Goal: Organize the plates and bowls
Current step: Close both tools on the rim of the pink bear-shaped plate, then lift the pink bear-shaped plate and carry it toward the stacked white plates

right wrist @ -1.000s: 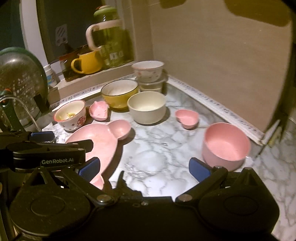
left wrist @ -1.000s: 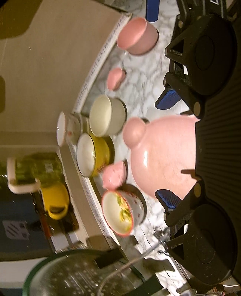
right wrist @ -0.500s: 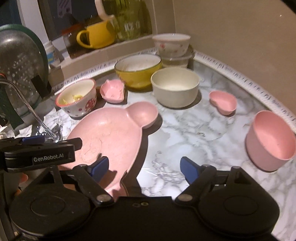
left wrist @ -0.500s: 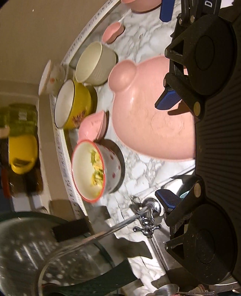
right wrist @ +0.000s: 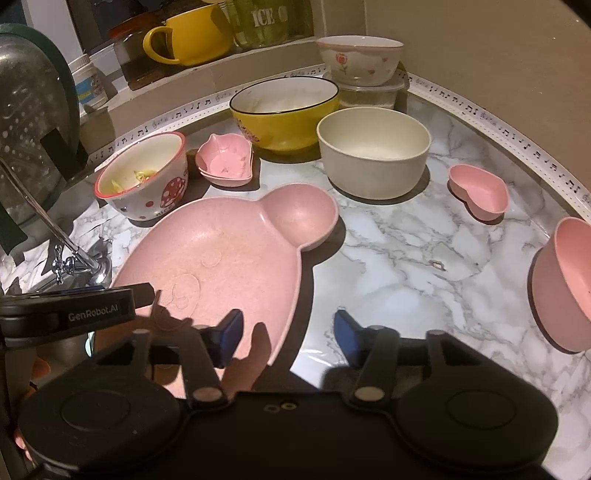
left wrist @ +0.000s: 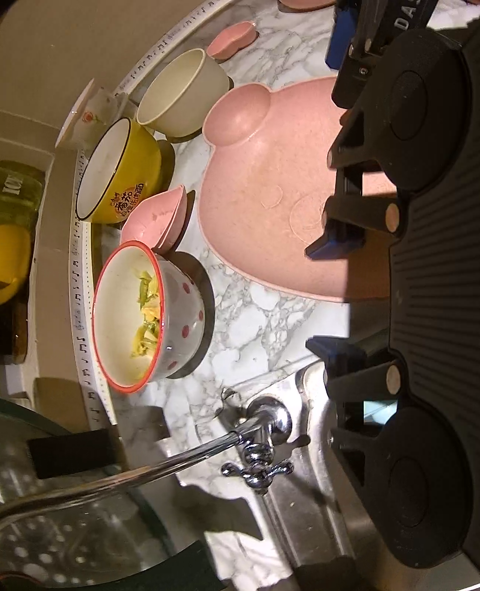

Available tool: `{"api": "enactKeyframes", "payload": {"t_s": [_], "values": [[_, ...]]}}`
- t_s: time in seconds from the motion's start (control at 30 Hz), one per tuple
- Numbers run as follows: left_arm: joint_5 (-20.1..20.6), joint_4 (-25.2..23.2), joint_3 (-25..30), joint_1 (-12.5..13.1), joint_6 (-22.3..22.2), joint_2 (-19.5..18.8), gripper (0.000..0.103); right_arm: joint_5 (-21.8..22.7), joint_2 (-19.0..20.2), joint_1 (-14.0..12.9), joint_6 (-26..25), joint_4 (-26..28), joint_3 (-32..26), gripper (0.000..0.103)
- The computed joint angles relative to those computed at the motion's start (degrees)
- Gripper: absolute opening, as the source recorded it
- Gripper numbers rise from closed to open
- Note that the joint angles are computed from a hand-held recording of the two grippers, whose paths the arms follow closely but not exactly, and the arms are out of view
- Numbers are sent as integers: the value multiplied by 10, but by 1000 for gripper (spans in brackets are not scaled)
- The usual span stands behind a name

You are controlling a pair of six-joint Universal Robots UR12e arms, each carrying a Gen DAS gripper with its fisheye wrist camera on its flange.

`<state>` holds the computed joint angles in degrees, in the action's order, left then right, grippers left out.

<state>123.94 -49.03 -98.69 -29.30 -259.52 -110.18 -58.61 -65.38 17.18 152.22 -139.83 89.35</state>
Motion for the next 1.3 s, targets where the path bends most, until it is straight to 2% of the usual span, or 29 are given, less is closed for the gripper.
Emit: {"api": "enactKeyframes", "payload": {"t_s": [0.1, 0.2, 0.33, 0.5, 0.7, 0.93, 1.03, 1.3], "values": [[-3, 14, -4, 1, -5, 2, 31, 5, 4, 0, 7, 17, -7, 28], [-5, 17, -2, 2, 1, 2, 19, 11, 7, -2, 15, 23, -10, 17], [-8, 18, 0, 2, 4, 1, 17, 23, 9, -5, 17, 32, -13, 7], [-3, 23, 5, -2, 13, -1, 15, 12, 6, -6, 10, 27, -11, 6], [5, 23, 23, -13, 33, -7, 15, 21, -3, -20, 4, 35, -5, 7], [8, 34, 55, -27, 63, -20, 15, 39, -19, -48, 3, 46, 5, 7], [5, 31, 76, -34, 82, -30, 15, 36, -30, -61, -4, 31, 17, 7], [2, 37, 140, -54, 139, -64, 15, 43, -54, -103, 21, 14, 39, 7]]}}
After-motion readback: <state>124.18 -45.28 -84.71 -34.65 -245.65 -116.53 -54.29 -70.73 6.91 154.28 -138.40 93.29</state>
